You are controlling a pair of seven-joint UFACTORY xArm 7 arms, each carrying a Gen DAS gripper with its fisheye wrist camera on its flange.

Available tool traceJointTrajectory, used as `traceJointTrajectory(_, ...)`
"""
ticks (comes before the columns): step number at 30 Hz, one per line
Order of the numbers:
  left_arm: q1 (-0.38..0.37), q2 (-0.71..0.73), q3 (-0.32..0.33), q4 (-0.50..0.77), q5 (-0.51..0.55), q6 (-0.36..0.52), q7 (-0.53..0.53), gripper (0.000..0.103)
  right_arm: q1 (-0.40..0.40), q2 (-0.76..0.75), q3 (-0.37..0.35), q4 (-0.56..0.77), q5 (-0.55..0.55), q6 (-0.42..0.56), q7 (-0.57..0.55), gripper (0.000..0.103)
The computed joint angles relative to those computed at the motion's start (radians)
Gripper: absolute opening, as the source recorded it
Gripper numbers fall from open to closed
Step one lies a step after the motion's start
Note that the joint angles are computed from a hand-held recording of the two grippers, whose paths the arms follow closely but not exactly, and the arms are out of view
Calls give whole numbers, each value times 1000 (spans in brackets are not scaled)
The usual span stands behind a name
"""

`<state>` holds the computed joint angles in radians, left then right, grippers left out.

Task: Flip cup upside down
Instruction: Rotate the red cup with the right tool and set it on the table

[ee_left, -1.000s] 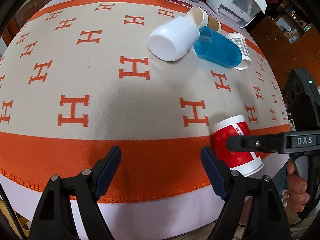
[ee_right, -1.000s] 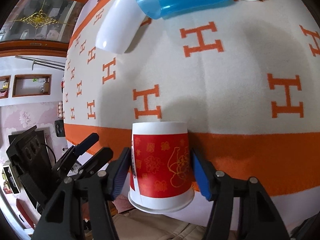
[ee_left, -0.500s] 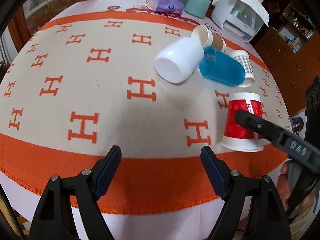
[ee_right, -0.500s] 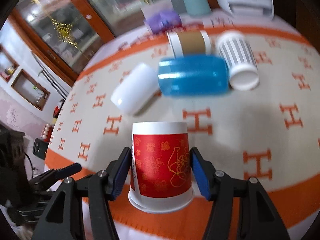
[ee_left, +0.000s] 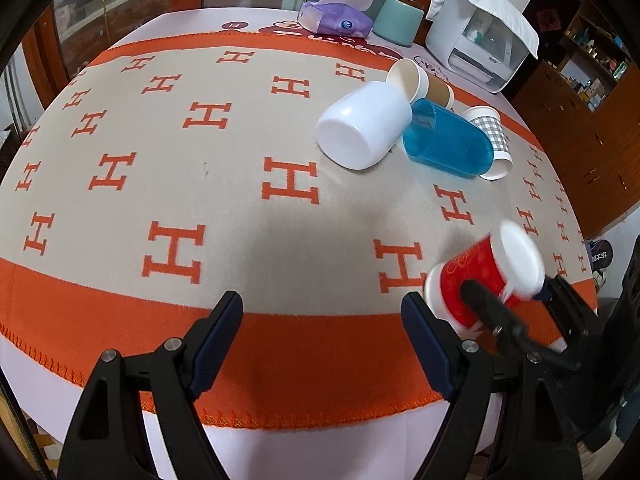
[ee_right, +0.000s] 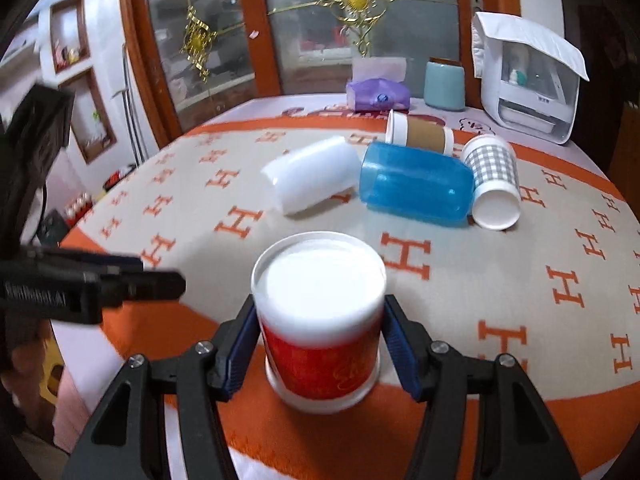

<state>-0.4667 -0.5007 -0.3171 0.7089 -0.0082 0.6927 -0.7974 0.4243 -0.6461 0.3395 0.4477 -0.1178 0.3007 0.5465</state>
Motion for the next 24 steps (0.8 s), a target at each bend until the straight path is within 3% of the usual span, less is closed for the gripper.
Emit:
traceJointTrajectory(4, -4, -2, -13, 7, 12, 9, -4, 80, -13, -20, 39, -6, -24, 21, 23, 61)
traceJointTrajectory(12, -14, -15, -18, 17, 6, 41, -26, 83, 2, -78, 38, -26, -12, 30, 70, 70)
traceJointTrajectory(18, -6, -38, -49, 27, 40, 86, -66, 90, 37, -180, 17, -55, 12, 108, 87, 70)
traceJointTrajectory(24, -27, -53, -62, 42, 44, 121, -73, 90, 85, -293, 3, -80, 57, 209, 96, 70)
